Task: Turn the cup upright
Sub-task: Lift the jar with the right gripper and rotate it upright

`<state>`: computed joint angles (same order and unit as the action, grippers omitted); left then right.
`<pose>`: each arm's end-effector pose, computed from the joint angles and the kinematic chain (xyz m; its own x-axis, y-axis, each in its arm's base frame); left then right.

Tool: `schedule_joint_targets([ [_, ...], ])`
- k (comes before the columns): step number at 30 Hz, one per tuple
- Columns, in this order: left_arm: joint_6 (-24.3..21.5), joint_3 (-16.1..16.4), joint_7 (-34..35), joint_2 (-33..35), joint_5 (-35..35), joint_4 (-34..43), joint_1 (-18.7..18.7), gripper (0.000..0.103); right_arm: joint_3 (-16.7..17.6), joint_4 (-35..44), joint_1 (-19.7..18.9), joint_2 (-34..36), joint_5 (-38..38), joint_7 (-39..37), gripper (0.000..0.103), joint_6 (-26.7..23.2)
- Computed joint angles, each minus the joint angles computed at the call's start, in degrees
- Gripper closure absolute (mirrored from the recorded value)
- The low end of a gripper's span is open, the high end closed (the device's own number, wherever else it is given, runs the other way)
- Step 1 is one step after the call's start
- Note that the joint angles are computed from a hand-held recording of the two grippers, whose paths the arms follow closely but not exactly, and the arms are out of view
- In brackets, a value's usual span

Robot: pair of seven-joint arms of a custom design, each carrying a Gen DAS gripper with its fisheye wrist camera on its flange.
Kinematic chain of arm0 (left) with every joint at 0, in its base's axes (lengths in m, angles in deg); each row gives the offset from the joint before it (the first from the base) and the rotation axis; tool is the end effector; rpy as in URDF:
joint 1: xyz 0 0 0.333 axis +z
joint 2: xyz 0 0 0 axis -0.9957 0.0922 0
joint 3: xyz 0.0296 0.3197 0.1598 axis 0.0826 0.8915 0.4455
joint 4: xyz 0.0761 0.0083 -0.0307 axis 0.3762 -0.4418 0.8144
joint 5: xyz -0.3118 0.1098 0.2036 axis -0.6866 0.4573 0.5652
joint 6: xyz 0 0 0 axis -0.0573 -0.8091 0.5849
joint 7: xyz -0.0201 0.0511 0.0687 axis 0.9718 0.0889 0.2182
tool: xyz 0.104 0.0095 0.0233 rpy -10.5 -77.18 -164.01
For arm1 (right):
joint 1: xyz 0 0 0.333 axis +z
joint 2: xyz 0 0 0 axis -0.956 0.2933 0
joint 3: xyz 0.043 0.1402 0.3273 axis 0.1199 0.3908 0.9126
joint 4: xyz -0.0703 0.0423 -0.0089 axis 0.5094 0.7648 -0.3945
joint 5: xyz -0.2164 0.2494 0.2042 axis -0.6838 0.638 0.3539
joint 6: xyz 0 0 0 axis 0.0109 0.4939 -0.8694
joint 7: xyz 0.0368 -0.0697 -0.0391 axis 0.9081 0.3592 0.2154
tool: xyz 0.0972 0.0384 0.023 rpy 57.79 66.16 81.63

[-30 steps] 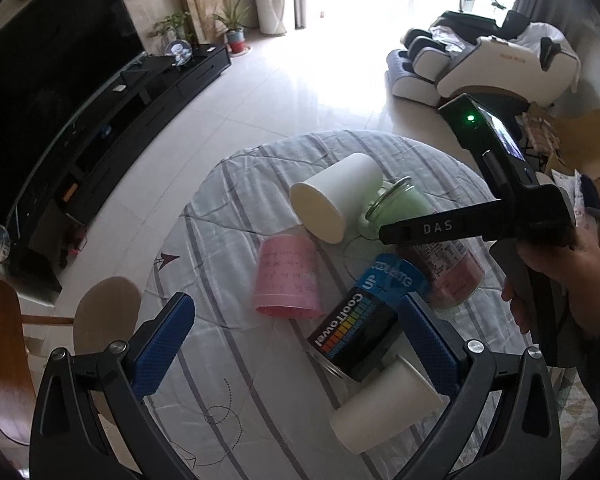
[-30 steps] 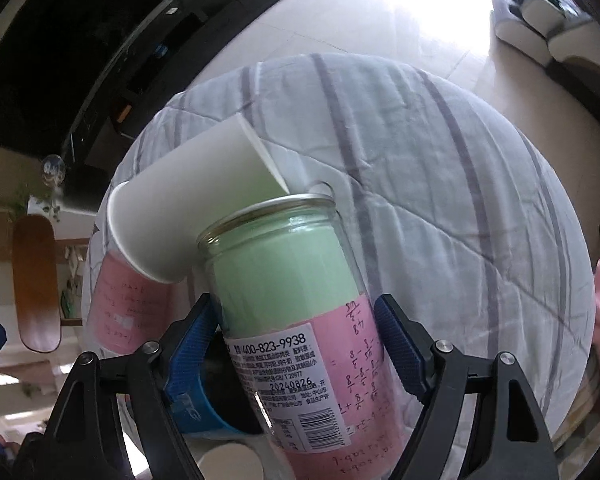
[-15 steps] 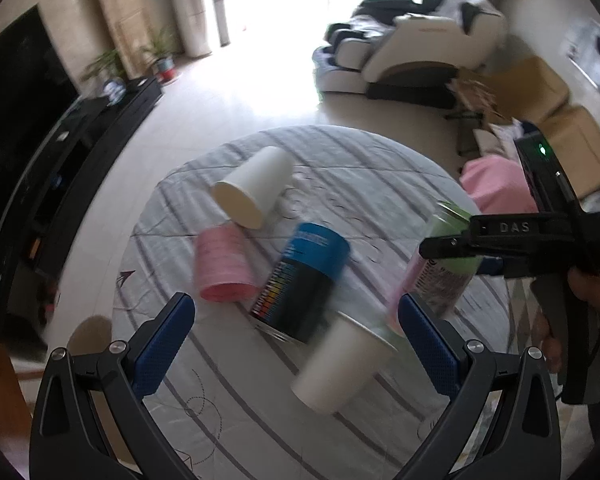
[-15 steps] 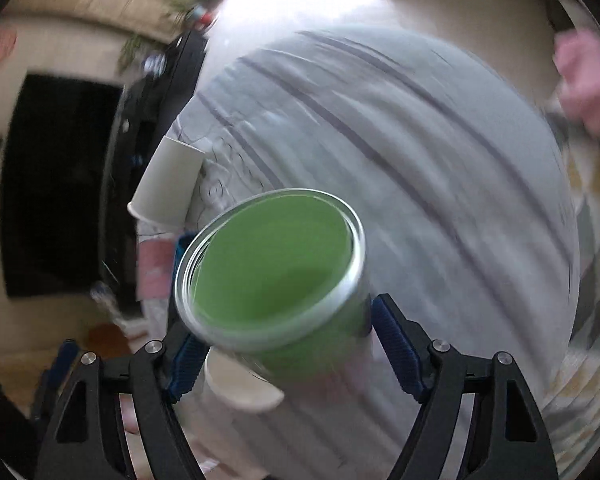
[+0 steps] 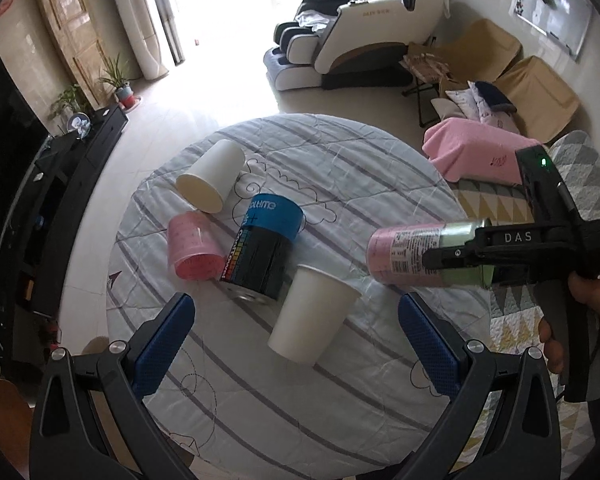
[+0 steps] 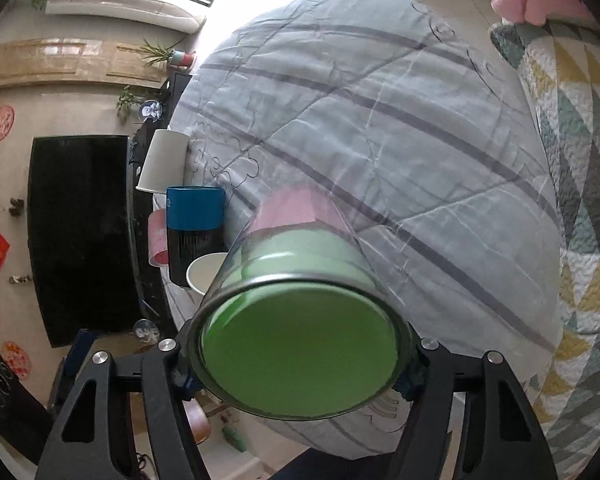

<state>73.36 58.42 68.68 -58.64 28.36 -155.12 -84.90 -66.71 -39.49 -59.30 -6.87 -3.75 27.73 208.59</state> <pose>0.6207 -0.0779 0.5937 -0.3595 -0.9331 -0.0072 -0.8307 0.3235 -0.4531 0.6330 0.2466 0.4822 -0.3533 -0.7007 -0.6198 -0.9113 0.4074 0.0588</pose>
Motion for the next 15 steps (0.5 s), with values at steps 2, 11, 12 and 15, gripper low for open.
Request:
schedule_joint_targets([
  [2,-0.1,0.1,-0.3,0.1,0.3,-0.1,0.0,0.0,-0.7,1.0,0.9,0.0,-3.6,0.8,0.033,0.0],
  [11,-0.5,0.4,-3.4,1.0,0.9,0.6,0.4,0.0,-0.6,9.8,0.8,4.8,-10.2,0.0,0.033,-5.0],
  [12,-0.7,0.5,-4.0,1.2,1.3,0.8,0.4,0.0,-0.3,10.8,0.4,5.8,-9.7,-0.7,0.031,-5.0],
  [15,-1.1,0.6,-5.4,1.8,2.5,1.1,0.4,0.0,0.3,14.9,-0.8,9.4,-7.8,-1.8,0.029,-5.6],
])
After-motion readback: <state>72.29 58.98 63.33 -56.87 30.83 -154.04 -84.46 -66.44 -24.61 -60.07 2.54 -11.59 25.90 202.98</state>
